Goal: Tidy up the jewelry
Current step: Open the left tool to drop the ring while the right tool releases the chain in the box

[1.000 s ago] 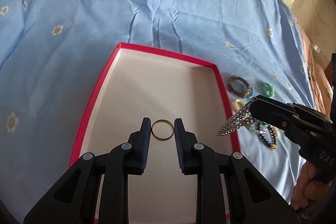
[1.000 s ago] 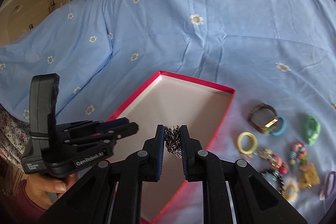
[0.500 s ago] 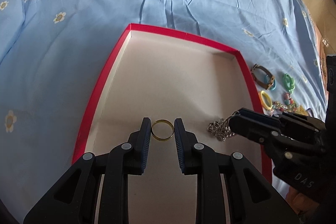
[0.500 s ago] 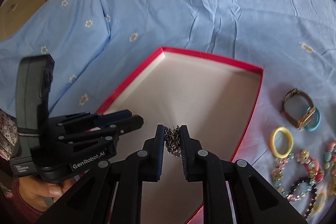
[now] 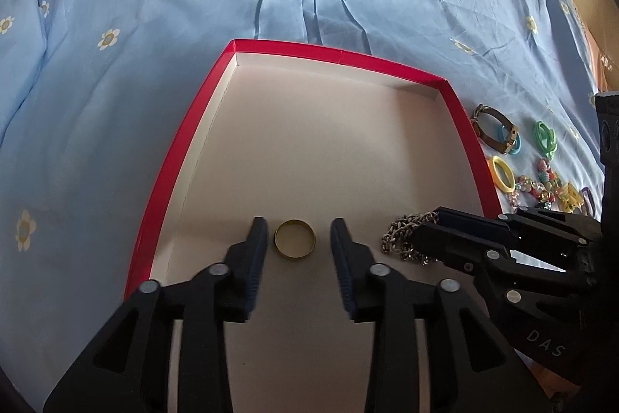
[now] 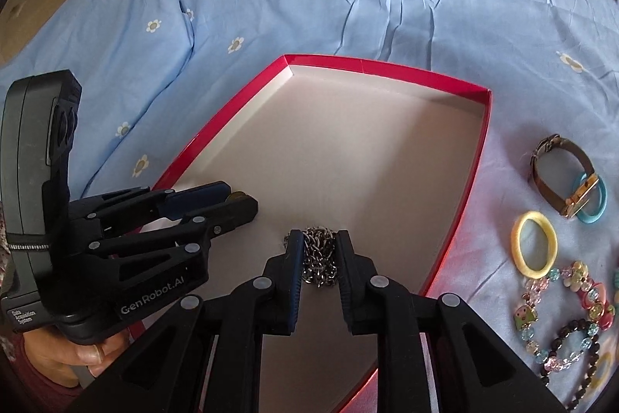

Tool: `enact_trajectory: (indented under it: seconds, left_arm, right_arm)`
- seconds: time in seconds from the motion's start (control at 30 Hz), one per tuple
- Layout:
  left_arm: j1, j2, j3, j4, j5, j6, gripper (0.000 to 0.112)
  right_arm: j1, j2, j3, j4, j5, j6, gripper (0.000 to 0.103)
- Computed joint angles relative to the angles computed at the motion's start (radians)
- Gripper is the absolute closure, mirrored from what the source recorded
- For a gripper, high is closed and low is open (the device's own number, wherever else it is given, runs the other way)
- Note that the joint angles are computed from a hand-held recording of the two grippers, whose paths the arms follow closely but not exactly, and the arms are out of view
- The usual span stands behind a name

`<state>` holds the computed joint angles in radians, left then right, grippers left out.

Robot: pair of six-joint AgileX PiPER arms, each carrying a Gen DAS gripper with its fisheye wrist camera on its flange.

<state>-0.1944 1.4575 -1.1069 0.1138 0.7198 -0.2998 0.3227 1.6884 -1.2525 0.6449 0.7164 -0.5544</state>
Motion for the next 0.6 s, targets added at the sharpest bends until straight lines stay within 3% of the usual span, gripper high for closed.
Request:
enact_trajectory:
  seconds: [0.13,0.2,0.43,0.6]
  left_arm:
    - [0.007,-0.01,0.001,-0.005,0.012,-0.012,0.07]
    - [0.014,-0.022,0.005,-0.011,0.015,-0.013,0.07]
    - [0.034,-0.078,0.006,-0.052,0.034,-0.009,0.064]
    - [-0.012,-0.092,-0.02,-0.046,0.047,-0.043,0.06]
  right_arm:
    - [-0.012,-0.011,0.01,0.031,0.004,-0.019,0.081]
    - [-0.02,-0.02,0.015,0.05,0.005,-0.034,0.075]
    - [-0.064,-0.088,0.054,0.096,0.01,-0.066,0.072]
    - [-0.144,-0.15,0.09,0.118,0.033,-0.087,0.066]
